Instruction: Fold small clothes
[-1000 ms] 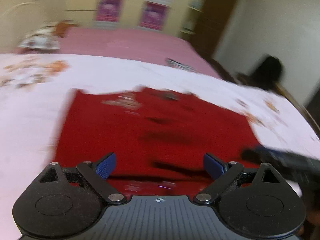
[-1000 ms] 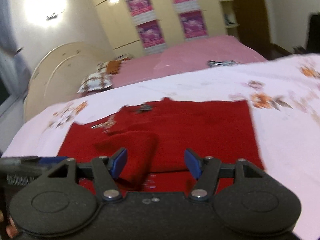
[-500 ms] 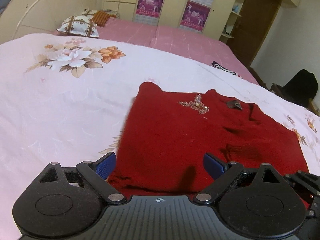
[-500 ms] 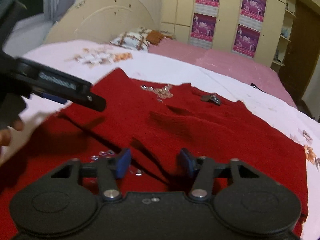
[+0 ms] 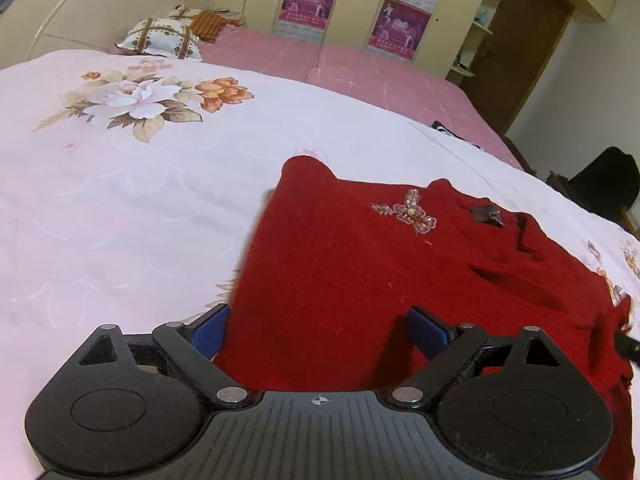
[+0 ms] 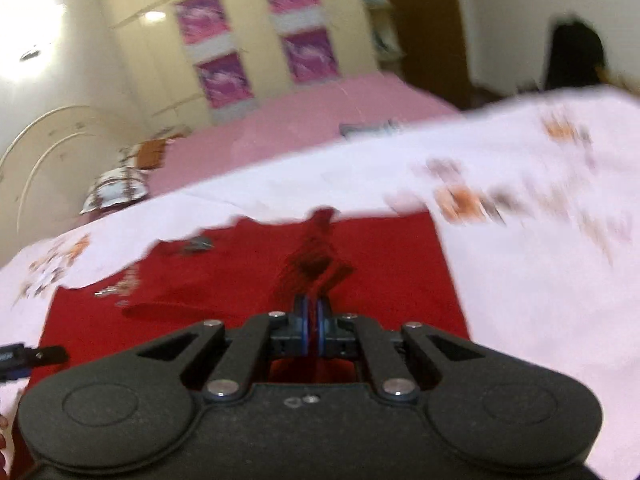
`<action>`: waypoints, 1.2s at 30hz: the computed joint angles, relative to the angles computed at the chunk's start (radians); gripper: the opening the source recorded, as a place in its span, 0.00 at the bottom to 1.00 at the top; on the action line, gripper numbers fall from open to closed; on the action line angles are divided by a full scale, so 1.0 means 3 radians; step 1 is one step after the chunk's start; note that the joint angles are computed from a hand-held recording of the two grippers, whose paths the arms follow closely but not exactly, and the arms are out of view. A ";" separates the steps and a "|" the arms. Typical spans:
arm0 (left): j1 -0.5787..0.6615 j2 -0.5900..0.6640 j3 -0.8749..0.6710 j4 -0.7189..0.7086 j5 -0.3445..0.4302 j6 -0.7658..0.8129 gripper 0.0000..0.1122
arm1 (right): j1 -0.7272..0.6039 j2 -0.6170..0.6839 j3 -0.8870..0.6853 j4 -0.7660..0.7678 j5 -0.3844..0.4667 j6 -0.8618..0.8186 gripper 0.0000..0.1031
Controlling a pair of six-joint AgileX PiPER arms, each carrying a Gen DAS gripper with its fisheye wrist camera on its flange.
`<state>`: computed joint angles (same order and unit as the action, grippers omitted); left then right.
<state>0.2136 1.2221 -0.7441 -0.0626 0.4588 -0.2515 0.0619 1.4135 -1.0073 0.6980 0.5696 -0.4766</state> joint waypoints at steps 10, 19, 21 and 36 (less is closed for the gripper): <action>-0.0018 0.0046 0.0035 -0.0006 -0.0138 0.0045 0.83 | -0.0596 0.0244 -0.0034 0.1264 0.0968 -0.0664 0.65; -0.0015 0.0066 0.0085 0.0385 -0.0347 -0.0542 0.63 | -0.0005 0.0273 -0.0204 0.0786 0.0247 -0.0442 0.06; 0.0003 0.0080 0.0042 0.0344 -0.0331 -0.0500 0.63 | 0.0081 0.0205 -0.0298 0.1192 0.0133 -0.0760 0.06; -0.0014 0.0395 -0.0144 0.0563 -0.0431 -0.0613 0.84 | -0.0340 0.0334 -0.0175 0.0529 0.0165 -0.0190 0.23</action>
<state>0.2094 1.3405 -0.7873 0.1063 0.3295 -0.4355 -0.0402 1.5137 -1.0598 0.8566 0.6190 -0.5336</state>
